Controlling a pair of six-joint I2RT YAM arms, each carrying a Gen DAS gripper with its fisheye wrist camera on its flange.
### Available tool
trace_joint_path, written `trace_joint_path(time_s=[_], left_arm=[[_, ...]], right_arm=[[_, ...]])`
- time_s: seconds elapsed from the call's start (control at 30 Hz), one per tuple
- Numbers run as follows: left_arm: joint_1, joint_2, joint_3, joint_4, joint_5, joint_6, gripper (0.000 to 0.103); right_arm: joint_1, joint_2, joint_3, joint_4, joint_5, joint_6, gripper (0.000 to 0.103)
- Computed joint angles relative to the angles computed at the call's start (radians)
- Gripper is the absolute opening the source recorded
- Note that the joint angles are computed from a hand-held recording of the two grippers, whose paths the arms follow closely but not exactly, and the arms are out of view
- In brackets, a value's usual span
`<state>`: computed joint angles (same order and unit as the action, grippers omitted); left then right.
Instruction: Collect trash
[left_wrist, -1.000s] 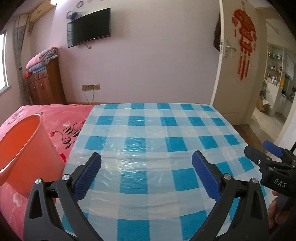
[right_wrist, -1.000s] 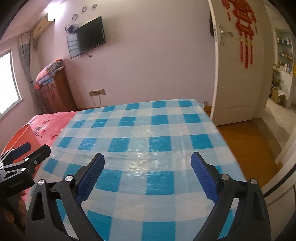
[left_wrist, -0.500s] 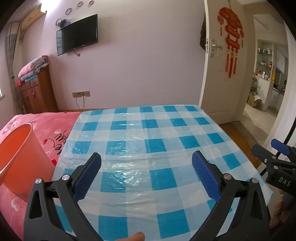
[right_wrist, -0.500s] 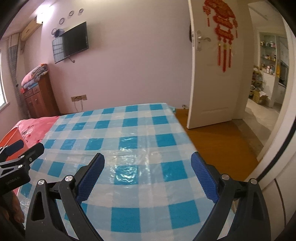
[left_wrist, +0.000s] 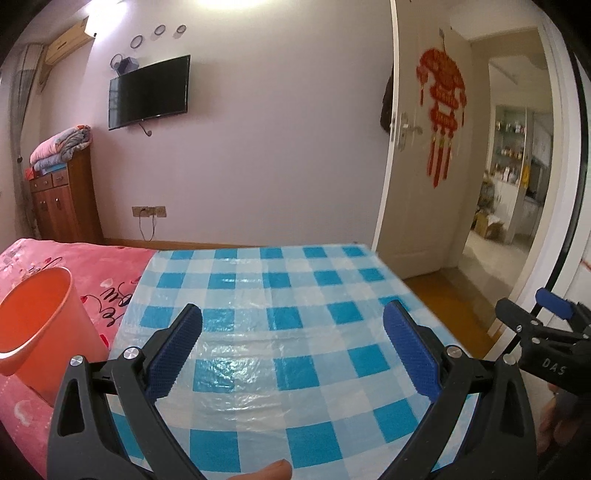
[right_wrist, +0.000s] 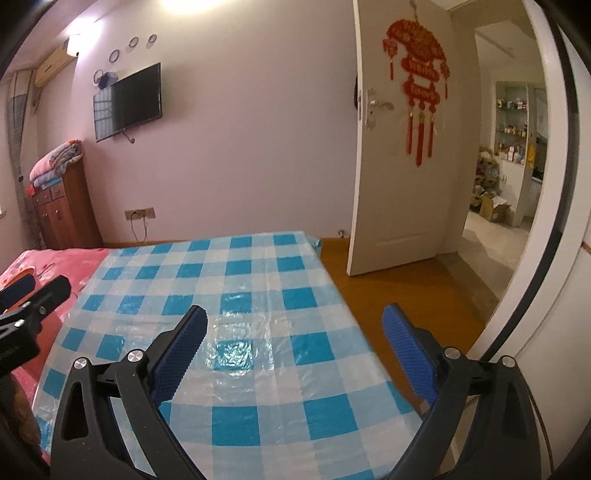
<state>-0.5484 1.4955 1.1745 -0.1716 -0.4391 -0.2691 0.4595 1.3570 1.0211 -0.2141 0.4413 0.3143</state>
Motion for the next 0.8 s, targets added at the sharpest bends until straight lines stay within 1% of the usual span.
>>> trace_joint_path(time_s=[0.17, 0.37, 0.47, 0.57, 0.8], left_arm=[[-0.023, -0.06, -0.005, -0.009, -0.013, 0.007, 0.099], [-0.049, -0.101, -0.01, -0.019, -0.022, 0.016, 0.099], [-0.059, -0.121, -0.008, -0.029, -0.023, 0.023, 0.099], [-0.072, -0.135, -0.005, -0.032, -0.055, 0.041, 0.099], [-0.083, -0.172, -0.022, -0.026, -0.094, 0.054, 0.099]], right_arm=[[0.026, -0.085, -0.014, -0.015, 0.066, 0.008, 0.096], [0.067, -0.188, -0.044, 0.013, 0.154, -0.009, 0.097], [0.084, -0.219, -0.047, 0.019, 0.176, -0.013, 0.097], [0.103, -0.238, -0.047, 0.027, 0.197, -0.026, 0.097], [0.136, -0.239, -0.044, 0.05, 0.223, -0.054, 0.097]])
